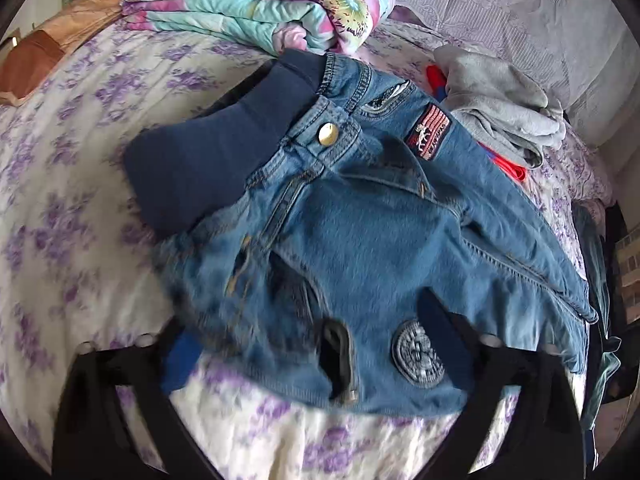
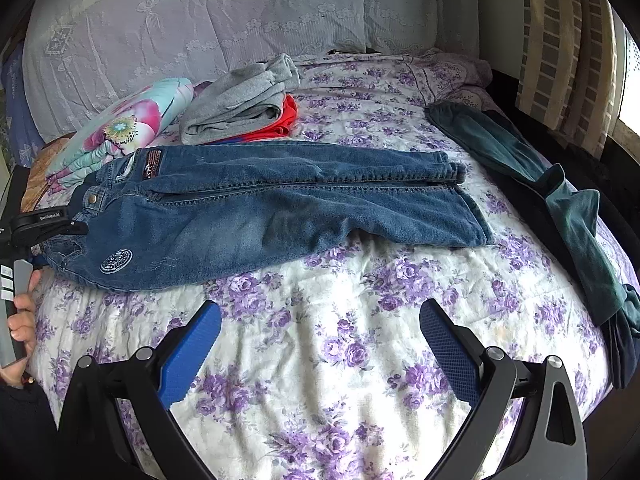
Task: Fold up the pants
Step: 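Grasp the jeans waistband with the left tool while the right tool grasps the leg hems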
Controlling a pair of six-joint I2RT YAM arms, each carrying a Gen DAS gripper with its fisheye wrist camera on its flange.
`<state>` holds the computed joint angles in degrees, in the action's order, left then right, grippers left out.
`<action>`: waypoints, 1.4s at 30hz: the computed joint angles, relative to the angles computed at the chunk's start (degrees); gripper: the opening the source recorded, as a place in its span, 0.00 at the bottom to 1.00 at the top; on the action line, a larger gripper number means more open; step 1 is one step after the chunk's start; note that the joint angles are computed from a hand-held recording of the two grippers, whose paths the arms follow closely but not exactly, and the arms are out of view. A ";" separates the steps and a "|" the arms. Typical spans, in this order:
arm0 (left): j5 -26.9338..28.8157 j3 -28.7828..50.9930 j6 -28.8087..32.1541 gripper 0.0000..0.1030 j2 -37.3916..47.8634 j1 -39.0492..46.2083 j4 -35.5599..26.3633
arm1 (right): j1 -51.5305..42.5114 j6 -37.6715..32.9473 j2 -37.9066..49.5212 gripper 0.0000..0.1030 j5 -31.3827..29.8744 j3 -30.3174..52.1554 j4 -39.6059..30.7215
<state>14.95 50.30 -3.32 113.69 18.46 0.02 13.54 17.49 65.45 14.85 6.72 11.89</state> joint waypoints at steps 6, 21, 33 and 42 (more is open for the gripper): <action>1.24 -5.79 2.13 0.19 -2.37 3.67 5.97 | -12.87 -6.63 -1.45 0.97 -9.62 -1.07 -0.32; 2.21 -8.55 5.48 0.16 -1.27 5.13 12.30 | -47.11 -7.04 46.83 0.68 -47.60 34.21 -8.67; 3.45 -5.15 4.78 0.14 0.29 4.90 9.50 | -49.39 2.25 51.06 0.06 -50.65 33.77 7.51; 11.37 -13.51 11.38 0.14 -5.96 12.25 5.82 | -59.20 -15.96 42.27 0.06 -50.35 28.89 -7.08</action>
<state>26.32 36.80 8.06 107.73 30.71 5.84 -45.67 1.54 107.72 -35.50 35.62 4.81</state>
